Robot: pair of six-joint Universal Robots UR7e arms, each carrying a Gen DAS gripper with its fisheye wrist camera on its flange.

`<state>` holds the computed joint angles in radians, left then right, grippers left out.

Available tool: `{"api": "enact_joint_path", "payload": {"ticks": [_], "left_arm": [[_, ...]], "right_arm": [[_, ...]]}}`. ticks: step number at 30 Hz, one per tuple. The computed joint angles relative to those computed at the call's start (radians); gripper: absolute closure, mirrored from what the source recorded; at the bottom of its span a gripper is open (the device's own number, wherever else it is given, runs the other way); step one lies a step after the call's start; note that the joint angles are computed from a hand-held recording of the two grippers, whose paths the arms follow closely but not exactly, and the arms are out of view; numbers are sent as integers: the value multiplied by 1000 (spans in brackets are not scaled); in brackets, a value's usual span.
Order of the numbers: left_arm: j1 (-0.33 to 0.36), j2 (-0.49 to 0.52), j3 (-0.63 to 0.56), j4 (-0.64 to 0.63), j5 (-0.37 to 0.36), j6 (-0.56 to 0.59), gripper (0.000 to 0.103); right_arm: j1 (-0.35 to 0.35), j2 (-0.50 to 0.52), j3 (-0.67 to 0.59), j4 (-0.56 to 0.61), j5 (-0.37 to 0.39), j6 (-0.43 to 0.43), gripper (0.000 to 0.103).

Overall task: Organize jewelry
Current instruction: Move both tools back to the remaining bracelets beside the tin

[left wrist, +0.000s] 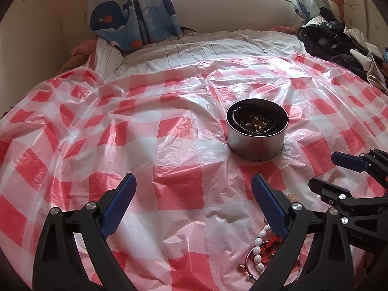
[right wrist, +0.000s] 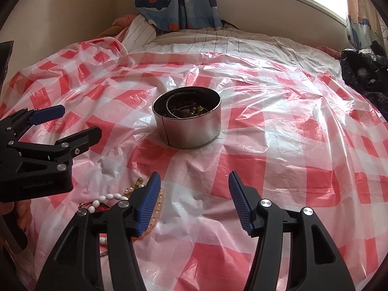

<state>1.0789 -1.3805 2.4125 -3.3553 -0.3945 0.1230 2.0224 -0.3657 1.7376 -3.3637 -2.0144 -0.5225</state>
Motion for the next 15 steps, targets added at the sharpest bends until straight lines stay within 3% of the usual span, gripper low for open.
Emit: {"api": "enact_joint_path", "payload": {"ticks": [15], "left_arm": [[24, 33, -7, 19, -2, -21, 11]], "right_arm": [[10, 12, -9, -7, -65, -20, 38]]}}
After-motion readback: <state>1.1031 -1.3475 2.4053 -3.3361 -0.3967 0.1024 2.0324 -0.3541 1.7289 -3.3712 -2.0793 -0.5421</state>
